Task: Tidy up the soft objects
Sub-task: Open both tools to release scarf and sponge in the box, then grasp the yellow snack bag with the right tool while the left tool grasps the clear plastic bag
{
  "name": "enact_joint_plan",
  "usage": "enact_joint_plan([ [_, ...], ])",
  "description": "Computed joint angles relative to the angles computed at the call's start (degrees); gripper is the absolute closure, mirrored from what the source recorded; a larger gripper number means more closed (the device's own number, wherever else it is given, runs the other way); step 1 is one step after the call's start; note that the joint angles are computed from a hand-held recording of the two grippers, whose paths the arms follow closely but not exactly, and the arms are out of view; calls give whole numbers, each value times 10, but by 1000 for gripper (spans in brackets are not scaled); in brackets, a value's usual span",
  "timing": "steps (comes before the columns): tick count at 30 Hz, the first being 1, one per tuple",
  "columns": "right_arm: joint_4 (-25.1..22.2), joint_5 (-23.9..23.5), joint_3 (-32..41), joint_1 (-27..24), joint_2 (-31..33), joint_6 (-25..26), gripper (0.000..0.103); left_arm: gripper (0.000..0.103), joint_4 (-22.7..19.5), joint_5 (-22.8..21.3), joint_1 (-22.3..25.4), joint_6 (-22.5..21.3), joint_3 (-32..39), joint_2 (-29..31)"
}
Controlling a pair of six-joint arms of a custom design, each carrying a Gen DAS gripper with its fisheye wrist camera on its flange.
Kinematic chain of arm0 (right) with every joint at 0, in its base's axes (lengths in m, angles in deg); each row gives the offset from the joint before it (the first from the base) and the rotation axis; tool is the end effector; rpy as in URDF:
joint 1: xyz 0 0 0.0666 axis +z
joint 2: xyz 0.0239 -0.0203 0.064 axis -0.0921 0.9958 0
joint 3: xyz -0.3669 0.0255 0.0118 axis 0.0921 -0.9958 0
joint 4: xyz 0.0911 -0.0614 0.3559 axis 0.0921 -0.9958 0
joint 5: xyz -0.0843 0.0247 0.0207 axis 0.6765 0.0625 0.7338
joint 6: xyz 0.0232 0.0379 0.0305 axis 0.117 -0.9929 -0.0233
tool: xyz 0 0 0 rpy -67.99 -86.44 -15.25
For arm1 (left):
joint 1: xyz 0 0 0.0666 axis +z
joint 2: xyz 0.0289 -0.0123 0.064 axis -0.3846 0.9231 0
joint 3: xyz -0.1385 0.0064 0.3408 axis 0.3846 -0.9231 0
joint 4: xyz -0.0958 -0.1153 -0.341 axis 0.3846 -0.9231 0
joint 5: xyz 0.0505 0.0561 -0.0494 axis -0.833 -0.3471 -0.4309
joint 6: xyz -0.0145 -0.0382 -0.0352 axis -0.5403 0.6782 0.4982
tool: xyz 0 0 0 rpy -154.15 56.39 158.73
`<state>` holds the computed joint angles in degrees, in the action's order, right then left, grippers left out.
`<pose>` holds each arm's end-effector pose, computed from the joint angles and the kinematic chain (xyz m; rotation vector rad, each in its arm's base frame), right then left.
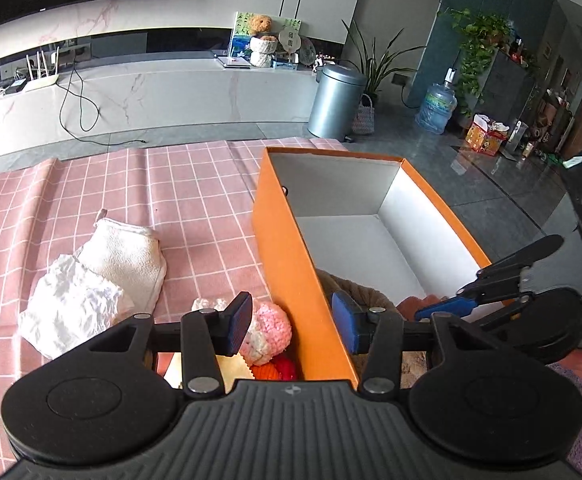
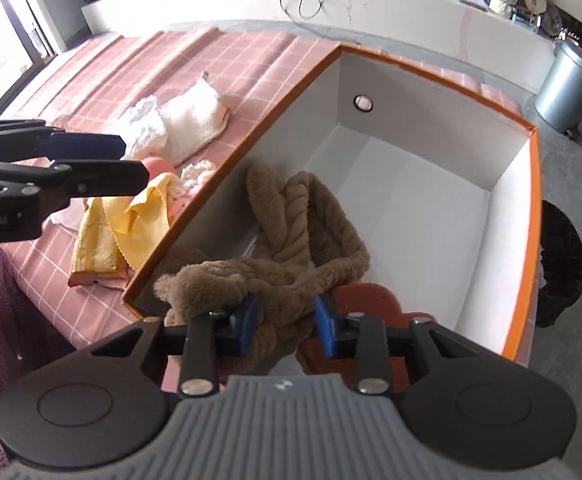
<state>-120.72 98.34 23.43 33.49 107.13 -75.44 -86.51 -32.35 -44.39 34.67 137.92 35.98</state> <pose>0.4294 0.3362 0.3279 -0.0174 2.7153 0.1375 0.5065 -0.2185 0.3401 0.8320 2.2690 -0.6094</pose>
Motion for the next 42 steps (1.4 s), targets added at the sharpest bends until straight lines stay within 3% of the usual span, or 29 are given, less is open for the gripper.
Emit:
enact_joint_plan([
  [7,-36,-59,40,-23,62,9,70,49,7,-8,11,-2,-8,3],
  [12,-46,-56,40,-23,50,-3,70,49,0,1,29,-8,-8,6],
  [17,-29,8,8,-6,-10,-36,64,50,0,23,59,-5,-7,-2],
  [23,85,77,-26,35,-62,-44,62,50,6,25,97,6,-15,-21],
  [27,126,123,12,66,-26,-28,57,50,13,23,123,24,-25,-28],
  [31,162,136,52,88,27,-23,43,50,19,23,142,33,-43,-29],
  [35,157,136,104,102,90,-37,43,50,23,14,152,24,-57,-21],
  [40,155,129,151,112,150,-56,44,43,34,-55,158,12,-84,-19],
  [42,159,119,161,115,164,-62,50,43,27,-42,165,4,-90,-15],
])
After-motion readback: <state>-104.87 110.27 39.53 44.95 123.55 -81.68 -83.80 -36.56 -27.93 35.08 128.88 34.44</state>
